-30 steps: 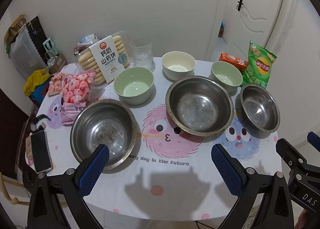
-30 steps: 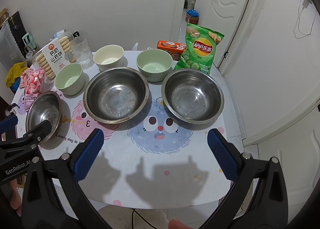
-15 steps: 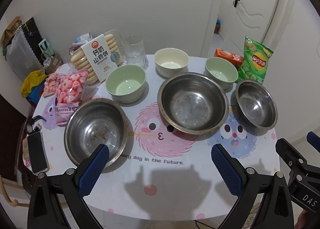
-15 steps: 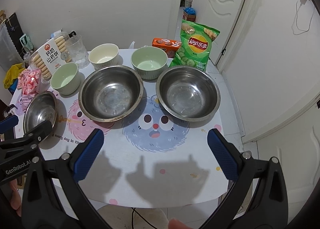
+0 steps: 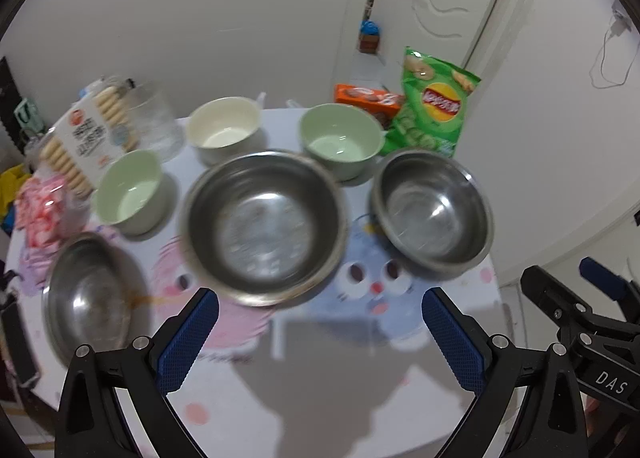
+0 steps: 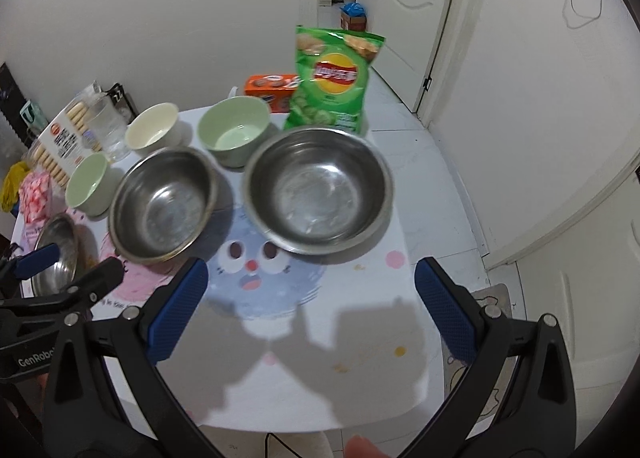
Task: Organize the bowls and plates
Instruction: 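Close the left gripper on the small steel bowl rim while the right gripper grips it too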
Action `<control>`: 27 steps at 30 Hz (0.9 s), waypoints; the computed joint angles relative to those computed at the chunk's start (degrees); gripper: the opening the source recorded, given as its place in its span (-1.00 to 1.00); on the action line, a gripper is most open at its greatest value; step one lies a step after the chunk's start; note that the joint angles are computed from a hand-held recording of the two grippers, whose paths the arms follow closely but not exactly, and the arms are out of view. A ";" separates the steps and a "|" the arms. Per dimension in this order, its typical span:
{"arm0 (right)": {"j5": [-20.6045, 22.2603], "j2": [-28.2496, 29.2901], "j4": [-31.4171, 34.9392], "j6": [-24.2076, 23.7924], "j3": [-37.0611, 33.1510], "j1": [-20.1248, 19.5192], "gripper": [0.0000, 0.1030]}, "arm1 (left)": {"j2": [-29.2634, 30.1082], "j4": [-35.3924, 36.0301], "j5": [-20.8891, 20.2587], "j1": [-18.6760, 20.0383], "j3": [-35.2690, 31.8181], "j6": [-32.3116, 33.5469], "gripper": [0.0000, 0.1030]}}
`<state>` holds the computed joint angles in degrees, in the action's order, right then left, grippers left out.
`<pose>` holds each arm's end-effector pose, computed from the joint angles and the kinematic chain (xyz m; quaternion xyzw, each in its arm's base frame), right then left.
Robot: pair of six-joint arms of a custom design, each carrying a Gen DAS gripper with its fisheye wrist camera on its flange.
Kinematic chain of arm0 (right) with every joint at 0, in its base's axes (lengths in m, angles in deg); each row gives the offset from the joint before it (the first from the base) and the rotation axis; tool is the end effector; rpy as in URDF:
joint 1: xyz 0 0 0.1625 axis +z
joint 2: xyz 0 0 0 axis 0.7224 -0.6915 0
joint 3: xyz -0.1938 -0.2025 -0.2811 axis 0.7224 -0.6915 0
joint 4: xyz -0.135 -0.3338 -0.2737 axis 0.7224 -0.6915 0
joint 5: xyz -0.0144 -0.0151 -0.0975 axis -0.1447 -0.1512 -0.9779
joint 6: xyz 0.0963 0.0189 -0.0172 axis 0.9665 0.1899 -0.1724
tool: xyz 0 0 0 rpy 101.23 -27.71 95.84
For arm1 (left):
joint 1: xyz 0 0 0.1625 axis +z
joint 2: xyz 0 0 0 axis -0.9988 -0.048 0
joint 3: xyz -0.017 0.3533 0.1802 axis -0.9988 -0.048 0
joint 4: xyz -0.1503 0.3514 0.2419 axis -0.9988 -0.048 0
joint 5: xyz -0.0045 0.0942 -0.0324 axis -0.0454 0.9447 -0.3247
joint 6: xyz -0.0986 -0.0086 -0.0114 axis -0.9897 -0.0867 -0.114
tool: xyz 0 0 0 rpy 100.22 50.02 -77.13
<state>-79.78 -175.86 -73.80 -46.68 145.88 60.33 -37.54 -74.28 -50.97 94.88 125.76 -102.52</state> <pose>0.1421 -0.2577 0.3735 0.1355 -0.8935 0.2227 0.3656 -0.4327 -0.2458 0.0453 0.0807 0.9215 -0.2260 0.3054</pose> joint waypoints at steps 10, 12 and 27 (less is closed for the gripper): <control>9.42 4.21 -8.24 -14.32 -4.27 -15.96 1.00 | 10.45 -13.07 -2.14 7.11 -5.21 3.76 0.99; 10.32 5.96 -9.79 -15.45 -5.35 -18.15 1.00 | 12.00 -14.68 -2.89 8.41 -6.06 3.80 0.99; 12.00 14.78 -11.95 -19.72 -10.87 -24.98 0.85 | 19.30 -24.87 -9.63 13.53 -9.30 2.74 0.52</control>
<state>-67.78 -161.08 -85.75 -66.40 135.01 35.35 -18.23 -99.15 -60.61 108.41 116.45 -99.78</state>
